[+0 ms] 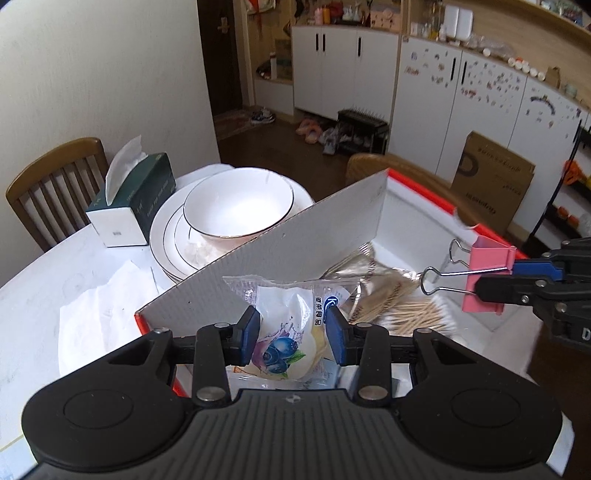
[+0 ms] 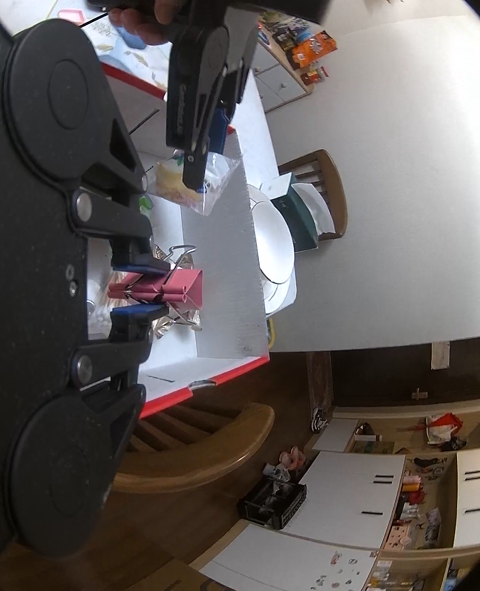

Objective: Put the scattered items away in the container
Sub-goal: 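Lower the blueberry bread bag and pink clip into the red box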

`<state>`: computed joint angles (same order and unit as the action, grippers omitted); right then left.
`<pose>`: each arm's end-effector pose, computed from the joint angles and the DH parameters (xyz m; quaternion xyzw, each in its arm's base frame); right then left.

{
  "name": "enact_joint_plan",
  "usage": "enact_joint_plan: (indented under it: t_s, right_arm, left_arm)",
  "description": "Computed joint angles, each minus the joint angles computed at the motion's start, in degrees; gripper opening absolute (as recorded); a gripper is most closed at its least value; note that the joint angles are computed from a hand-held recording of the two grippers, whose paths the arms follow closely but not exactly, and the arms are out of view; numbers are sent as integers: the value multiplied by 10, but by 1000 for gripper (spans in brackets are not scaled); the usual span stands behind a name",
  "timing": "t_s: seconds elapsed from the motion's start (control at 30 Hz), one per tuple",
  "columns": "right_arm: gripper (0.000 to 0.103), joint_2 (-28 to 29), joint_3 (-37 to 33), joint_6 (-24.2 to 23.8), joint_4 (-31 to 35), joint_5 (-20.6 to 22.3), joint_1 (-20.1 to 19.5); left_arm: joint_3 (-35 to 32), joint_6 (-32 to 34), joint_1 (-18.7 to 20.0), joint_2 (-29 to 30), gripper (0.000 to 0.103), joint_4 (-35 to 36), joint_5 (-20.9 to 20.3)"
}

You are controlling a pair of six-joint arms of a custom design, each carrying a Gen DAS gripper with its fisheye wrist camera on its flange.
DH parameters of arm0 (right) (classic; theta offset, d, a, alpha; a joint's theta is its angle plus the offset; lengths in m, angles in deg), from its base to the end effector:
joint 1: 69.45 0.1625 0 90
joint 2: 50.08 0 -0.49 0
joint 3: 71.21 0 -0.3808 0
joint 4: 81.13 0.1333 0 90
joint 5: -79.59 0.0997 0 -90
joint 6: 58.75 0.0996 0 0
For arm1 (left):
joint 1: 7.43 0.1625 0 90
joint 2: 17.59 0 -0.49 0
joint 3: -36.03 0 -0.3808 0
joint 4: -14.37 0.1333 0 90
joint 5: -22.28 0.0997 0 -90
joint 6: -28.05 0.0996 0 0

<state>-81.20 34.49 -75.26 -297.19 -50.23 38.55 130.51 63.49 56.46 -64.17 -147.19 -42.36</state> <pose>0.2647 -0.5897 0.0790 0.1100 -0.8527 0.4123 0.3014 -0.1587 -0.7235 0.1934 0.4499 0.8435 -0.1819 0.2304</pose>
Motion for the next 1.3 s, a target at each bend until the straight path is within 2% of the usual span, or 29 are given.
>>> enact_joint_plan:
  t_s: [0.4, 0.73, 1.07, 1.3]
  right_arm:
    - [15, 11, -15, -33, 27, 2, -11]
    - [15, 21, -34, -37, 68, -1, -21]
    - [16, 24, -43, -33, 99, -5, -24]
    - [21, 22, -44, -23, 119, -6, -25]
  left_arm:
    - [-25, 22, 1, 31, 37, 14, 29]
    - [-53, 12, 2, 51, 37, 42, 53]
    - [-62, -5, 6, 52, 37, 61, 58]
    - [-52, -20, 10, 43, 57, 60, 46]
